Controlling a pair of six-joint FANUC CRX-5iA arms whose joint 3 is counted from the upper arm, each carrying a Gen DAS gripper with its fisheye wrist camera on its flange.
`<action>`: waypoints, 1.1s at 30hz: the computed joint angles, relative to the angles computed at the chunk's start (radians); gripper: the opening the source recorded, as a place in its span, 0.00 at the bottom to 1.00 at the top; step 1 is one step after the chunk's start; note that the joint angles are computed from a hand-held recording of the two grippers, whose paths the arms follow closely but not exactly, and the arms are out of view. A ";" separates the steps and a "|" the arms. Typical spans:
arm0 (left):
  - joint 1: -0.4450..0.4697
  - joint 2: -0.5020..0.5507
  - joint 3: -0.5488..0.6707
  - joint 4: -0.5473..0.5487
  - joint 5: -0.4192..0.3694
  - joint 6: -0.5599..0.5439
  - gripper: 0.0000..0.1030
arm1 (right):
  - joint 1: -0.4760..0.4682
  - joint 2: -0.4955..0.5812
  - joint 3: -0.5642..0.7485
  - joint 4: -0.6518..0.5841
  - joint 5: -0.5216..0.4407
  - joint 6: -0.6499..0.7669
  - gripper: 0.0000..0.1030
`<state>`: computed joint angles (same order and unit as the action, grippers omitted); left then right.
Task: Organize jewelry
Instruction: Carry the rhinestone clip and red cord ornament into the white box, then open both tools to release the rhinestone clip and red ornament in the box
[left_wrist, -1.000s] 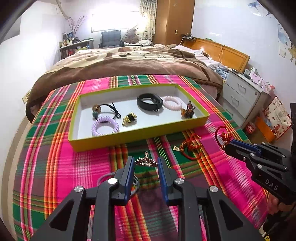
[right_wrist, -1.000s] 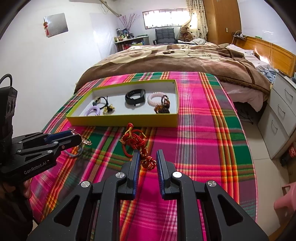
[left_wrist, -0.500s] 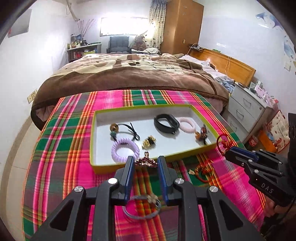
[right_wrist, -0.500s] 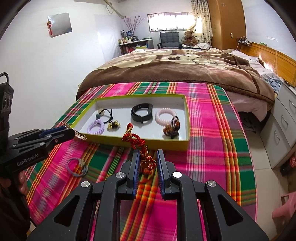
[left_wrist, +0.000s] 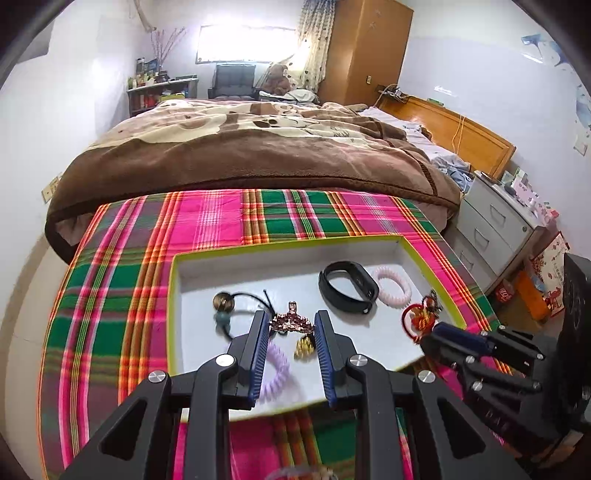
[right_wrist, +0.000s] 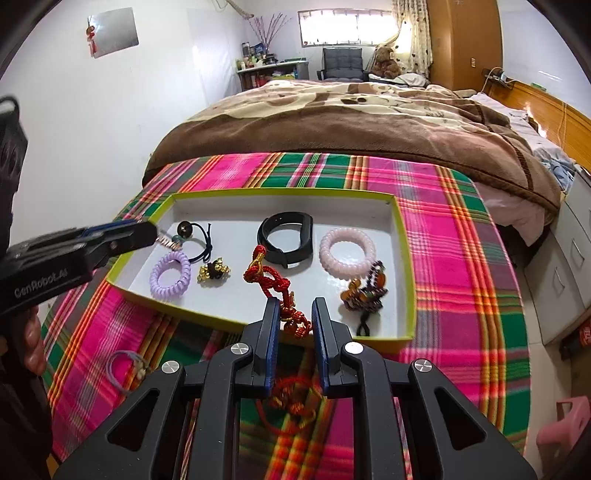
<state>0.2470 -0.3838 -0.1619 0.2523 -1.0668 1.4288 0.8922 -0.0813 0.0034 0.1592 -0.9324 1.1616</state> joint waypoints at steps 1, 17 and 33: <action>-0.003 0.010 0.003 0.002 0.002 0.002 0.25 | -0.002 0.013 0.009 0.001 -0.008 0.004 0.18; -0.037 0.142 0.039 -0.009 0.023 0.025 0.25 | -0.010 0.090 0.044 0.042 -0.027 0.005 0.18; -0.063 0.184 0.064 -0.043 0.014 0.056 0.25 | -0.026 0.113 0.068 0.022 -0.030 0.020 0.18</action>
<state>0.1841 -0.1994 -0.0976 0.2091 -1.0532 1.4852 0.8663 0.0316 0.0711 0.1817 -0.9626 1.1816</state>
